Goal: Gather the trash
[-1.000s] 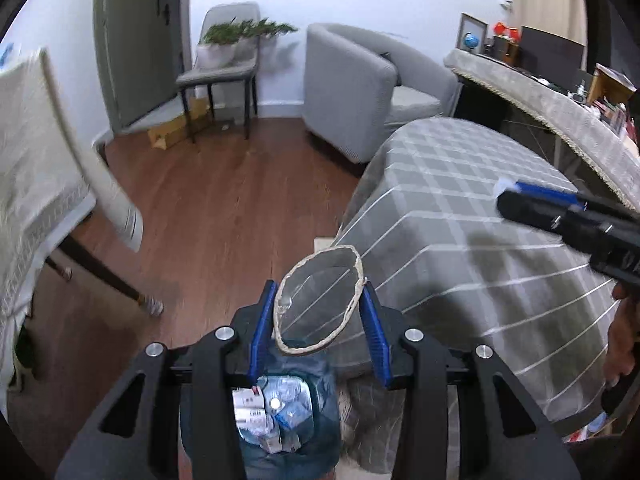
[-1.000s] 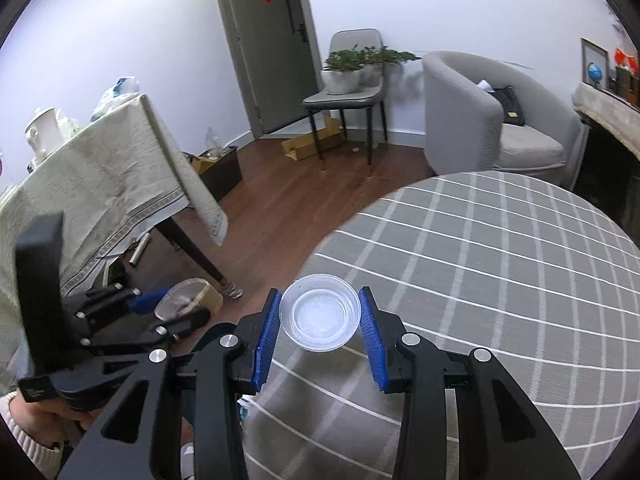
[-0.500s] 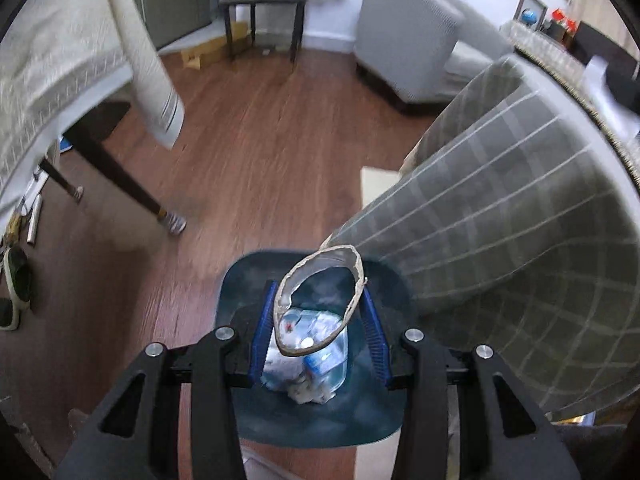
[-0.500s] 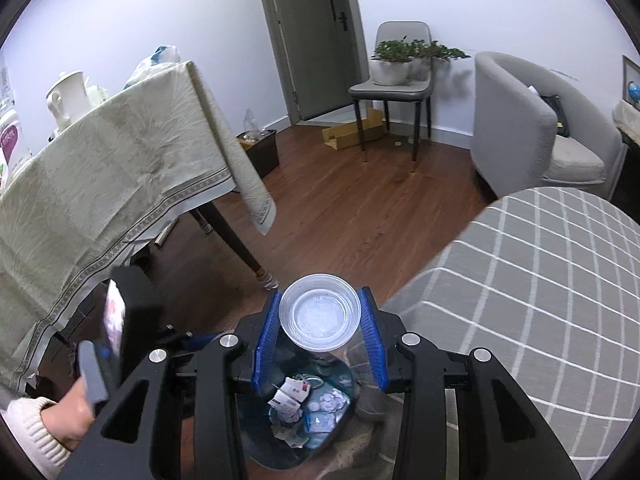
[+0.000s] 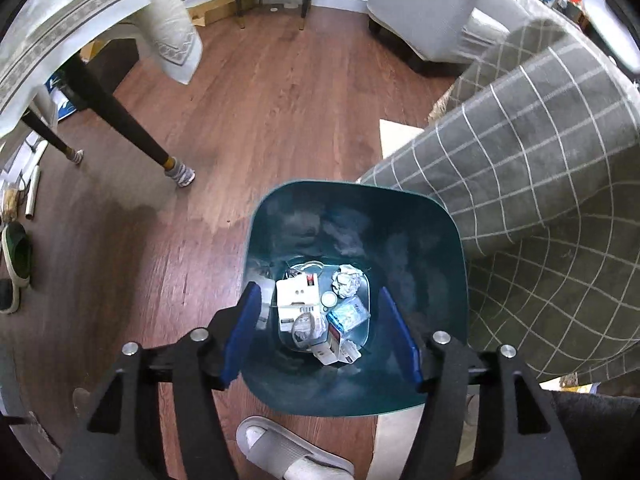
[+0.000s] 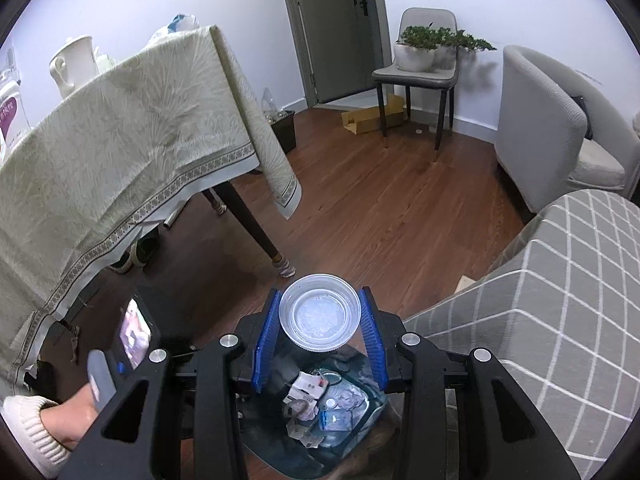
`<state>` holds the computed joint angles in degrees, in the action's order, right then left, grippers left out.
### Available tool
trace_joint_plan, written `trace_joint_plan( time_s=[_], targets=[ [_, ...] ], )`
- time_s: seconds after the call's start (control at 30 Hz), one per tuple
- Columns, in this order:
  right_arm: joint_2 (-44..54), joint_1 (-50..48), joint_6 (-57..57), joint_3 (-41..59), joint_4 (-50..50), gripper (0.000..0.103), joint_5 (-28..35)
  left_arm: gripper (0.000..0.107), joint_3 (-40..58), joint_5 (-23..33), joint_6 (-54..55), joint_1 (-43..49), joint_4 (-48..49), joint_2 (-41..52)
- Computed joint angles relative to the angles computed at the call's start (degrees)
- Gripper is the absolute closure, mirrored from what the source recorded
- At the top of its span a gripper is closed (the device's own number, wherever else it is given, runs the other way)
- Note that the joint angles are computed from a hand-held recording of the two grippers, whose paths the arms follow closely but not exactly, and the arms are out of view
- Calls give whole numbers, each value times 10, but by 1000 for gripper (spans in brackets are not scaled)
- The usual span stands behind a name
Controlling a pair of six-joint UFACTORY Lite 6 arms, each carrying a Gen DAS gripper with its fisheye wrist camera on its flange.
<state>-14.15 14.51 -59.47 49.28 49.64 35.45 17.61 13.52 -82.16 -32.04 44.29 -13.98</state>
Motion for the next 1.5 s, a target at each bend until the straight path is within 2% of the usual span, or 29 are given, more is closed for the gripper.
trace_joint_plan(
  time_s=[0.17, 0.33, 0.57, 0.8, 0.97, 1.33, 1.43, 1.5],
  targets=[
    [30, 44, 29, -8, -21, 63, -39, 41, -19, 44, 58, 13, -42, -94],
    [65, 70, 41, -21, -26, 63, -70, 41, -8, 145, 59, -30, -37, -203],
    [97, 86, 44, -38, -24, 63, -100, 43, 36, 265, 28, -102, -4, -286],
    [150, 102, 35, -50, -13, 63, -129, 53, 73, 318, 28, -129, 3, -320],
    [173, 122, 49, -60, -30, 63, -154, 61, 110, 330, 22, -145, 14, -312],
    [238, 166, 66, -97, -72, 63, -195, 64, 201, 426, -20, -241, 73, -287],
    [261, 184, 104, -110, -119, 63, -225, 64, 220, 432, -25, -249, 75, -273],
    [268, 185, 124, -116, -141, 50, -239, 64, 232, 442, -30, -258, 79, -263]
  ],
)
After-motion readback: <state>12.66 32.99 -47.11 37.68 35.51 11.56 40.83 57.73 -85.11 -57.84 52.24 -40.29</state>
